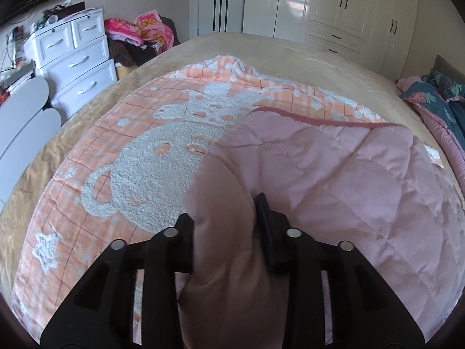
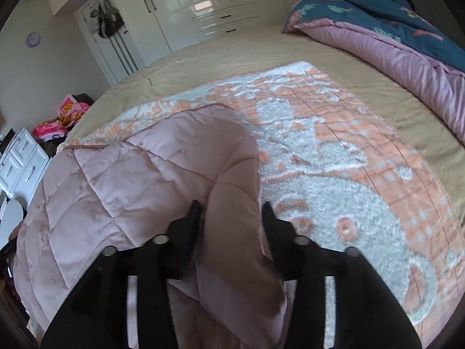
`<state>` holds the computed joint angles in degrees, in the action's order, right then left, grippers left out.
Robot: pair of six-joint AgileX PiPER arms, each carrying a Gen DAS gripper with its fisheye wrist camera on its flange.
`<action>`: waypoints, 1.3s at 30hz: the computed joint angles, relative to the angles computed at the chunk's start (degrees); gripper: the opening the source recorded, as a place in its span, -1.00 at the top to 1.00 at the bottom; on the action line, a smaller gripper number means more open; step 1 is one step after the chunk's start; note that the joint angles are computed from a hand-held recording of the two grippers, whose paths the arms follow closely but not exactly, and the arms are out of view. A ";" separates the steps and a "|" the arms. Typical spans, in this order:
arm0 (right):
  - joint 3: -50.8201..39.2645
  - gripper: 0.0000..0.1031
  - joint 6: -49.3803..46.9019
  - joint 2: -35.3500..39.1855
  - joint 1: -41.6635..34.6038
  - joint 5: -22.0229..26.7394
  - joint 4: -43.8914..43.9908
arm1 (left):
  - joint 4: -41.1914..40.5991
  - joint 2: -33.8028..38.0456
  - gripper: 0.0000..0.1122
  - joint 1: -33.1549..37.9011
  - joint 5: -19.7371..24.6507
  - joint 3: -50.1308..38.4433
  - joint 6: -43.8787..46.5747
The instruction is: Fold large clothes
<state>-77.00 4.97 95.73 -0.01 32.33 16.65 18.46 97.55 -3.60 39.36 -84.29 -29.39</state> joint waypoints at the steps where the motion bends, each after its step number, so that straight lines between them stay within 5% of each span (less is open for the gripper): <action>1: 0.97 -0.28 -1.05 -1.10 -0.54 -0.15 1.63 | -1.01 -0.36 0.19 0.11 0.12 0.05 1.01; 3: 3.59 -0.60 -3.01 -4.19 -1.27 -0.86 3.94 | -1.34 -1.89 0.06 -0.34 0.26 0.87 1.62; 6: 7.28 -0.82 -7.51 -9.21 -2.27 -0.86 8.47 | -1.38 -4.72 -0.23 -1.11 -0.06 2.65 1.46; 12: 11.93 -0.91 -10.12 -17.94 -2.73 0.67 9.61 | 0.47 -9.73 -0.64 -3.34 1.61 5.21 0.01; 25: 18.57 -0.91 -1.48 -30.72 3.86 2.63 -3.07 | 6.52 -21.47 -0.67 -8.15 4.19 15.29 -6.40; 39: 23.28 -0.91 5.24 -33.62 6.21 4.30 -4.75 | 5.46 -26.86 -0.67 -8.80 5.13 23.64 -9.18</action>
